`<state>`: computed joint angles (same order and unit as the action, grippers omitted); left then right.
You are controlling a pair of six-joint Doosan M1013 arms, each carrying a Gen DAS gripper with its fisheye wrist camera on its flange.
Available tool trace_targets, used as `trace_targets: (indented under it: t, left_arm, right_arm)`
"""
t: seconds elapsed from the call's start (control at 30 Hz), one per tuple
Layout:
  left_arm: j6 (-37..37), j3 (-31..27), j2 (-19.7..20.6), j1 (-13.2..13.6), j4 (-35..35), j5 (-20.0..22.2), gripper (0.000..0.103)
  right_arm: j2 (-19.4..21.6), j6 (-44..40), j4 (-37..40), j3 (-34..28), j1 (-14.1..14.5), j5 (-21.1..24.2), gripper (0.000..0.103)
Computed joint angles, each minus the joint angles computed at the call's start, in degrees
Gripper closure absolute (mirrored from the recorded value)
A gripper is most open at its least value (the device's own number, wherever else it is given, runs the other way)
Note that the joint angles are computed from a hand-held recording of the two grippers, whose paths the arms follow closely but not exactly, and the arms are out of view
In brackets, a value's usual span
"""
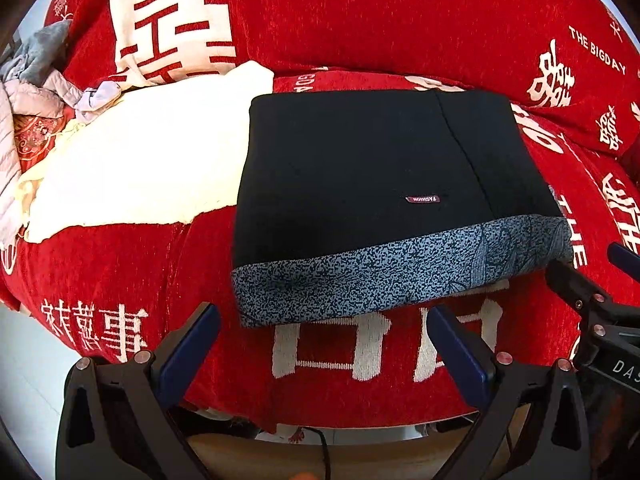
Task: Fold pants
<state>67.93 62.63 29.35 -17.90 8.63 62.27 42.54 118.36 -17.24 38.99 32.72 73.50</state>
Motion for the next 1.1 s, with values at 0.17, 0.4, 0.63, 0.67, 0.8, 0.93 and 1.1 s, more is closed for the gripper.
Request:
trace_targets:
  t: [0.17,0.4,0.63,0.67,0.8,0.93,1.1]
  left_arm:
    - [-0.27,-0.52,0.4,0.0,-0.12,0.72,0.0]
    - [0.27,-1.03,0.87,-0.03,-1.01,1.08,0.0]
    - [0.6,-1.35,1.05,-0.2,-0.79,1.04,0.0]
    - [0.69,-1.36,1.06,-0.23,-0.86,1.0,0.0]
    - [1.03,-1.51,1.16,-0.24,-1.5,1.23,0.0]
    - [-0.06,-1.43,1.15,-0.12,-1.67,1.09,0.0]
    - [-1.43,-1.3,1.13,0.04,-1.36,0.93,0.0]
  right_arm:
    - [0.29,-0.48,0.68,-0.09,-0.06,0.35,0.0]
    - [0.88,-0.88,0.69,-0.86,0.12,1.15,0.0]
    - [1.23,-0.79,0.39,-1.53,0.05,1.62,0.0]
    - [1.28,-0.77,0.34,-1.64,0.03,1.71,0.0]
    - [1.44,-0.79,0.28,-1.91,-0.1,1.93,0.0]
    - [1.64,-0.9,0.33,-2.21,-0.19,2.14,0.0]
    - [1.81,-1.26,0.4,-2.45,-0.23,2.28,0.0]
